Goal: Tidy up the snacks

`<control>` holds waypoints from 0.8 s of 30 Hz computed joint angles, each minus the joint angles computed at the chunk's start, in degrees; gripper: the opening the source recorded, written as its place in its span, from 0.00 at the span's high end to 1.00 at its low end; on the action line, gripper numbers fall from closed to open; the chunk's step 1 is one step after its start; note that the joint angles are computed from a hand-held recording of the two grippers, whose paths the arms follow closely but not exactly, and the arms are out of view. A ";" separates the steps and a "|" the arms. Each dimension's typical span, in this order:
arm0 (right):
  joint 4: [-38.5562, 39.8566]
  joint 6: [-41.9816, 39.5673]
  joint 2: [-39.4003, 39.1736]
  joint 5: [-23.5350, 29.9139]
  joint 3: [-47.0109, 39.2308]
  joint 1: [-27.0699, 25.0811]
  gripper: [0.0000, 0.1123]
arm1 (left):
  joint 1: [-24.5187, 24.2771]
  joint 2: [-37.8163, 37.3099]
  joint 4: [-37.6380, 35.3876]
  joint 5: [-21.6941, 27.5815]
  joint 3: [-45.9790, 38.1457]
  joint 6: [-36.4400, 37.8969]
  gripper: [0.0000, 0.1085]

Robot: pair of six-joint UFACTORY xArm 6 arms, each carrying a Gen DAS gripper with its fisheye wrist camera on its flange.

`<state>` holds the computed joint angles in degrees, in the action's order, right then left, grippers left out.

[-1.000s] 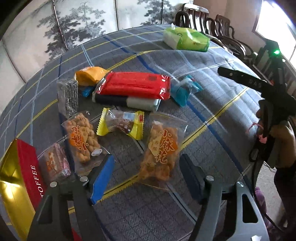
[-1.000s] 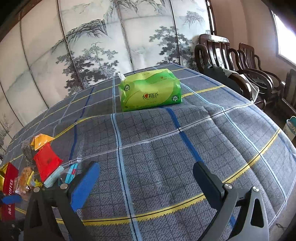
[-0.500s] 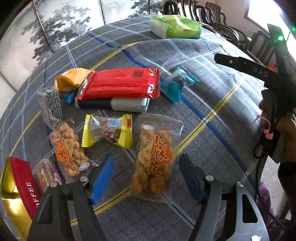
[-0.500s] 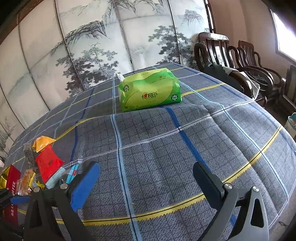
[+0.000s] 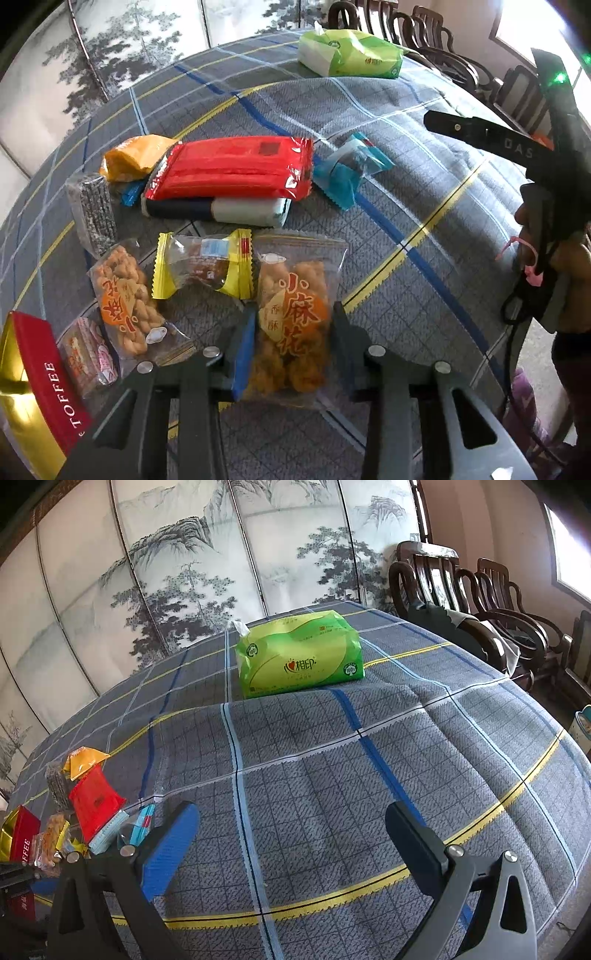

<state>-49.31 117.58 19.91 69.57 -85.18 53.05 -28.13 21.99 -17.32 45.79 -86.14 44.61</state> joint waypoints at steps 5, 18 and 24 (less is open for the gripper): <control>0.07 0.07 0.46 -0.51 -0.56 -0.24 0.09 | 1.19 -3.83 -5.39 0.82 3.91 -2.68 0.69; -6.39 -6.13 -1.02 -13.15 2.20 -0.88 0.09 | 4.21 -13.69 -10.56 1.28 10.76 -3.41 0.69; -0.76 -30.11 5.09 -17.25 -7.84 -2.13 0.09 | 5.40 -14.15 -11.69 2.32 10.38 -3.65 0.69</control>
